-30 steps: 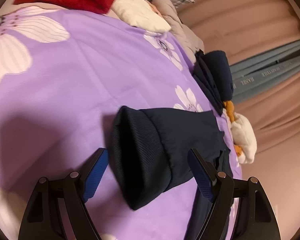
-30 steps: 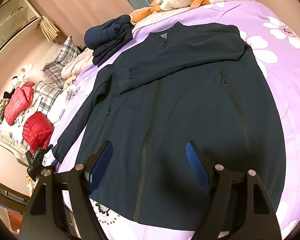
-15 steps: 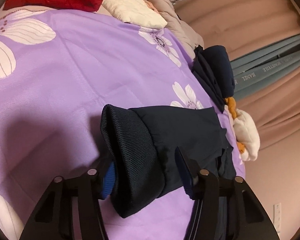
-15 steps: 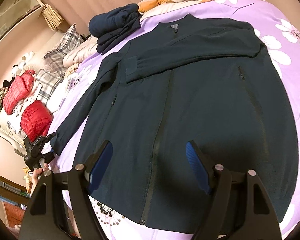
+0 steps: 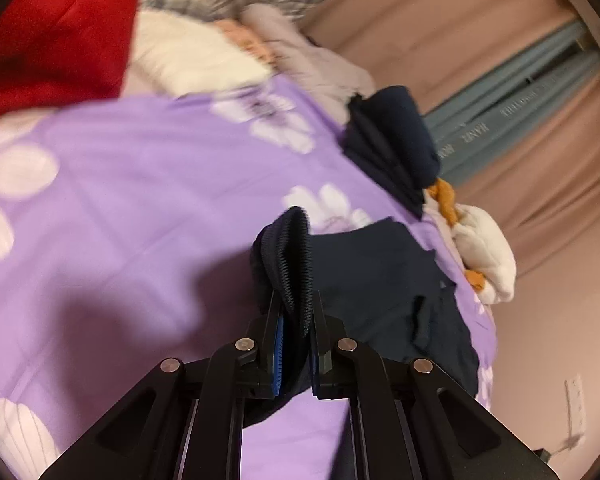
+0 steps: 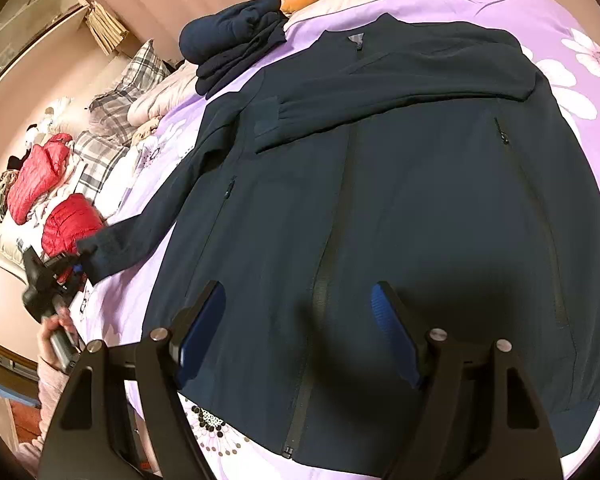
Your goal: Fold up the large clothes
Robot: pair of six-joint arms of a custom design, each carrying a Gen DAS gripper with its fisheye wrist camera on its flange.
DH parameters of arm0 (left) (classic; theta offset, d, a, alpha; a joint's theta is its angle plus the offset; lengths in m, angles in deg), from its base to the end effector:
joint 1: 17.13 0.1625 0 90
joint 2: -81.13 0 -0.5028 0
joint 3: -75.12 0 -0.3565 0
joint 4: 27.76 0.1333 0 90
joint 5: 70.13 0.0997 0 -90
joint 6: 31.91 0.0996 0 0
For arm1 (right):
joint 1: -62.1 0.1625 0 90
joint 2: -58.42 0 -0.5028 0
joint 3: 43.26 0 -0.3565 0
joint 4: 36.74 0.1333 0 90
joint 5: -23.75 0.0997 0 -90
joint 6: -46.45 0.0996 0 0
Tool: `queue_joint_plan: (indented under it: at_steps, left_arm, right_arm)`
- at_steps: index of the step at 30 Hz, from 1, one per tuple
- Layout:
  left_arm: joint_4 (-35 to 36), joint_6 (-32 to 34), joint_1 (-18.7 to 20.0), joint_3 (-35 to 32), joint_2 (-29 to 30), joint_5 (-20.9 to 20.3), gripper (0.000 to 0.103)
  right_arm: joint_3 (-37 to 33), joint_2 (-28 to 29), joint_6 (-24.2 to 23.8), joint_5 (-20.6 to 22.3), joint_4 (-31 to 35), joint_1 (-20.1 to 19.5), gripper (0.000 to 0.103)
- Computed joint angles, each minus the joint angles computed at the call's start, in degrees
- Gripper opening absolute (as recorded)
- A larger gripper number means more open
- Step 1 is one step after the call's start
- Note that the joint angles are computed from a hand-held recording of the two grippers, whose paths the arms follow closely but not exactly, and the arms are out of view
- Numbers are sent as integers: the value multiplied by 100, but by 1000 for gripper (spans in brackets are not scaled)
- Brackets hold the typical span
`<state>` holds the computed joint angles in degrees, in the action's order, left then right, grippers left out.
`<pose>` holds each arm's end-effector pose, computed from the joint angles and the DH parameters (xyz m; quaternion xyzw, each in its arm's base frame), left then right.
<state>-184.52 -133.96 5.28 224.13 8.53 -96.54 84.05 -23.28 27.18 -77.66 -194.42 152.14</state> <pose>-0.2156 -0.3296 0.2354 -0.2085 0.8220 -0.5164 0.1186 0.1139 -0.4510 0.3523 0.1450 -0.9660 0.1715 0.1280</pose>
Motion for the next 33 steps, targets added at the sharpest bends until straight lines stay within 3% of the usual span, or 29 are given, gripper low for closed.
queue_joint_plan:
  at_steps: [6, 12, 15, 19, 22, 25, 33]
  left_arm:
    - [-52, 1519, 277, -1056, 247, -16, 7]
    - [-728, 3671, 548, -2536, 1153, -120, 7]
    - [-1279, 4908, 676, -3407, 1763, -383, 7]
    - [-1215, 6003, 863, -4693, 2649, -876, 7]
    - [-983, 6506, 997, -5523, 3243, -1291, 7]
    - [-583, 6862, 1108, -6414, 3893, -1430, 7]
    - [629, 6921, 1510, -8272, 5348, -2033, 7]
  right_arm:
    - [-47, -66, -23, 258, -4, -154, 76]
    - [-91, -134, -65, 659, 49, -407, 76]
    - [-135, -183, -148, 779, 51, -511, 76]
    - [-210, -281, -221, 966, 64, -701, 77]
    - [-271, -364, -263, 1096, 69, -878, 77]
    - [-315, -423, -235, 1167, 26, -1053, 77]
    - [-338, -526, -43, 1178, 3, -1475, 77]
